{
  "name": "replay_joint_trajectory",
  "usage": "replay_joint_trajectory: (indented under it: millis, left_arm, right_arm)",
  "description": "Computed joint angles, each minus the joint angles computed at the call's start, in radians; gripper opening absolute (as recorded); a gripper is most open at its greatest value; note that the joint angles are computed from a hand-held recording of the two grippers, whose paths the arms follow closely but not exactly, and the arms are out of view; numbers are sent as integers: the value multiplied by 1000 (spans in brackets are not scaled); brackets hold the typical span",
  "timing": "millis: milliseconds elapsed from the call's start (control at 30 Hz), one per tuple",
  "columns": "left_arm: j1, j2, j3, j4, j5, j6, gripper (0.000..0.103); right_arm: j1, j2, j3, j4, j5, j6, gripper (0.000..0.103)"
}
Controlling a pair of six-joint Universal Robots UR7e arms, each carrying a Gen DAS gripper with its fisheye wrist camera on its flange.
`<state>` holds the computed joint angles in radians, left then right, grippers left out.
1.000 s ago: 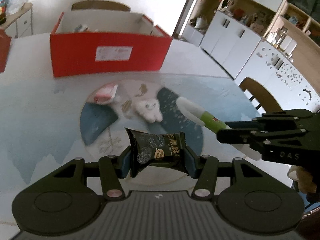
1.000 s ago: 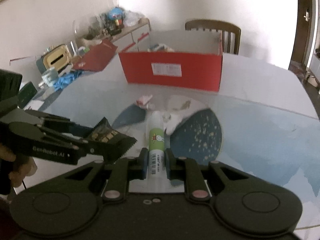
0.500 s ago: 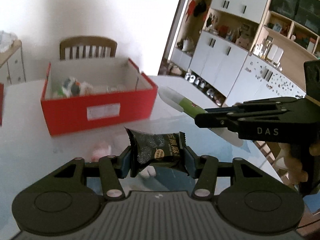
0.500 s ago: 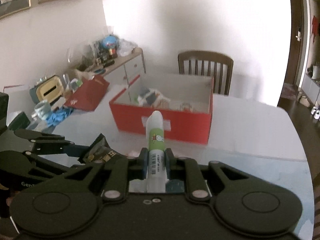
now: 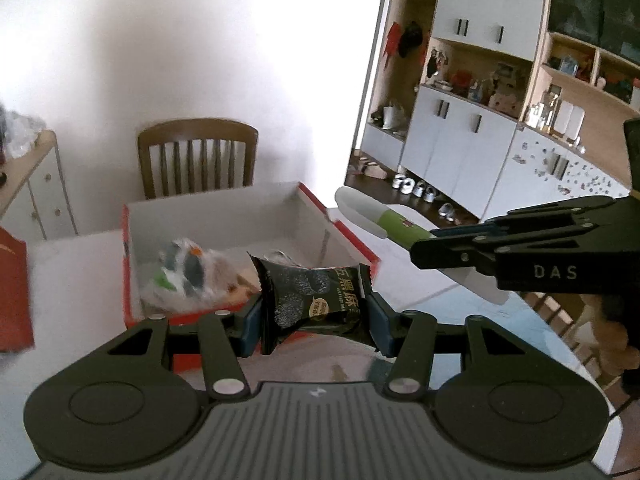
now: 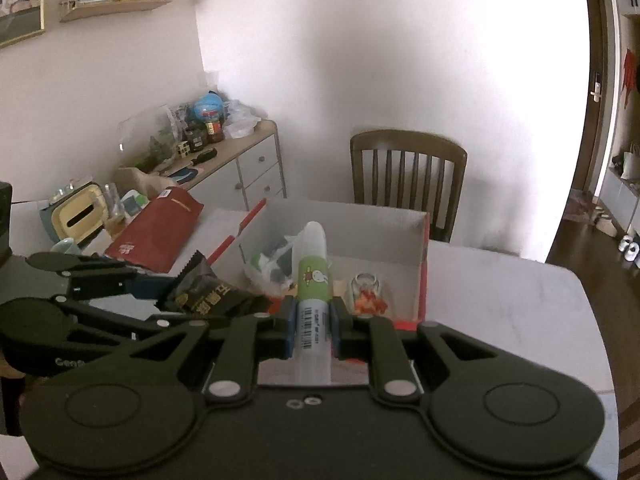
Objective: Organize objects
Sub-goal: 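Lift the snack packet and tube and carry both toward the red box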
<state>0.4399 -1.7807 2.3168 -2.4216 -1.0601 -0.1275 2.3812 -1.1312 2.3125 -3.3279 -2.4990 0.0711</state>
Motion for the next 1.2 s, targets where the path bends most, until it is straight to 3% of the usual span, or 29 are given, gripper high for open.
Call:
replay_joint_trajectory:
  millis: [267,600,1033,1200]
  left_arm:
    - [98,129,-83,-92,17,159,53]
    - [225,277,-185,-146,16,245,53]
    - [313,431,-274,-142,32,314,53]
    - [332,474,-298,-120,45,317,53]
  right_arm:
    - [-71,69,-76,-15,11,-68,16]
    - [-148,146,-182,5,-6,-126,16]
    - [-257,194,-239,104,13,-9,16]
    - [-280,221,-250,126,23,-1,16]
